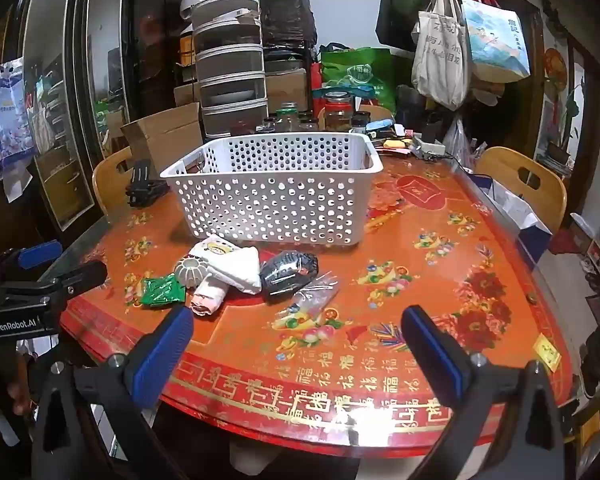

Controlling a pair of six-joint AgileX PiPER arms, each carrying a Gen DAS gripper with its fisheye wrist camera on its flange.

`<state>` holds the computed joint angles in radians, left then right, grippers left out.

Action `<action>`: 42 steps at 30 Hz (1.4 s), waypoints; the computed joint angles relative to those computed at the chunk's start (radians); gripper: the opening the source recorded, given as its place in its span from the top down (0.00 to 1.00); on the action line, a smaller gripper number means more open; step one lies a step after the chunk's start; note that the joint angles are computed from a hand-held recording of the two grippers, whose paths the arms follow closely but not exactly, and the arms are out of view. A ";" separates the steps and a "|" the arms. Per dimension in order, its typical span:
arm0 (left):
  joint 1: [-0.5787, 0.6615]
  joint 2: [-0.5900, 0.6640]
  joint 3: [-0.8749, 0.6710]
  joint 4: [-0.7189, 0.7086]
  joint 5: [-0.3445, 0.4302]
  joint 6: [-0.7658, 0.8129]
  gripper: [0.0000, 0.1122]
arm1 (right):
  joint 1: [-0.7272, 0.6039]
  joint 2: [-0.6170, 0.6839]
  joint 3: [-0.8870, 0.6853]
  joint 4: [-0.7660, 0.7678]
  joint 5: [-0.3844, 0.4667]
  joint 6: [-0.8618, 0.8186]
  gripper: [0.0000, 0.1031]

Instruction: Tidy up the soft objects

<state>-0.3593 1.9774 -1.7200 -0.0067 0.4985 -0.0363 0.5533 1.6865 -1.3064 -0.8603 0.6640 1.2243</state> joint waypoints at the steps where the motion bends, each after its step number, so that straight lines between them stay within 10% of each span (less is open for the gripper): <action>1: 0.000 0.001 -0.002 0.004 0.001 -0.005 0.08 | -0.002 0.004 -0.015 0.039 0.019 -0.044 0.00; 42: 0.001 -0.015 0.015 0.047 -0.008 -0.037 0.08 | 0.004 -0.011 -0.003 0.008 0.028 -0.013 0.00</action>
